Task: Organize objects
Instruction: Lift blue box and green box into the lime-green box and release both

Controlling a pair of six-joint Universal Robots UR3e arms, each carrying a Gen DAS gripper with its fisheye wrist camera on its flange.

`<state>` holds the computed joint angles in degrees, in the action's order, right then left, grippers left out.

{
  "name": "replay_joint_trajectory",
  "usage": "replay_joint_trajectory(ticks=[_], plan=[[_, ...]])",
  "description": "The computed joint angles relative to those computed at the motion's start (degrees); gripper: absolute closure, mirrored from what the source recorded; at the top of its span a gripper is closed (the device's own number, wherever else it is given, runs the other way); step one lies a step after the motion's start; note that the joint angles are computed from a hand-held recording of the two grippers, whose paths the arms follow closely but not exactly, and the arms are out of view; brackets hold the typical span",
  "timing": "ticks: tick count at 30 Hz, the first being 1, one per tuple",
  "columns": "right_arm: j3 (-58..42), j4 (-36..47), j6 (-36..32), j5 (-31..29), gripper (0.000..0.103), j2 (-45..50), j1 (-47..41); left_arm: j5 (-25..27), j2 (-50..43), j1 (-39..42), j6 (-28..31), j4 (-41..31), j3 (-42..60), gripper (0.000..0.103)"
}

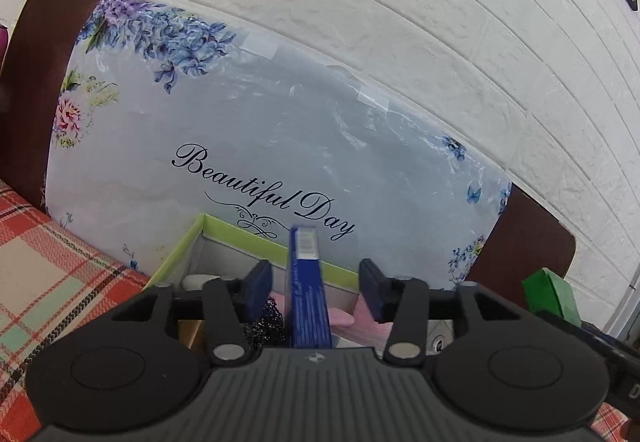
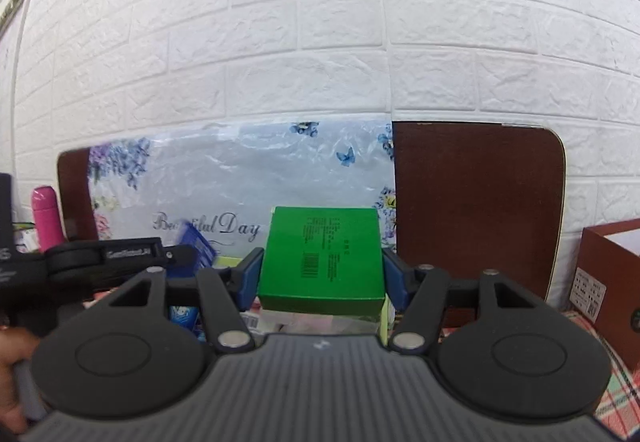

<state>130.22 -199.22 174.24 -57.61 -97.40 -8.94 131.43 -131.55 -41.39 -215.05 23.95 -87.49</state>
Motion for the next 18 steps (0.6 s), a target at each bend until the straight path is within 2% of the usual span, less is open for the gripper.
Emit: replay_joint_trajectory(ticks=[3,5,6,7,9,13,15,18], plan=[[-5.8,-1.9,-0.4,-5.1,0.043,7.7,4.4,2.2,0.3,-0.7,1.3,1.6,-0.1,0.038],[-9.4,-0.2,-0.9,-5.3,0.041,11.3,5.7,3.2,1.2,-1.0,0.9,2.1,-0.8,0.023],[-10.7,1.1,-1.6,-4.7,0.037,12.6,6.0,3.6,1.6,-1.2,1.0,2.1,-1.0,0.022],[-11.1,1.6,-2.0,-5.3,0.024,13.2,6.5,3.9,2.1,-1.2,1.1,1.6,-1.2,0.02],[-8.8,-2.0,-3.4,-8.0,0.013,13.4,7.5,4.0,4.2,-1.1,0.5,-2.8,-2.0,0.018],[0.5,-7.8,-5.3,-8.1,0.001,8.4,5.4,3.4,9.2,-0.7,-5.5,-16.5,-3.0,0.017],[5.2,-7.4,-5.1,-5.2,0.0,3.7,2.5,3.1,10.6,-1.2,-6.4,-19.1,-3.5,0.017],[10.3,-2.2,-5.6,-0.9,0.0,-5.0,-2.2,4.5,11.5,-3.0,-6.6,-22.0,-2.3,0.017]])
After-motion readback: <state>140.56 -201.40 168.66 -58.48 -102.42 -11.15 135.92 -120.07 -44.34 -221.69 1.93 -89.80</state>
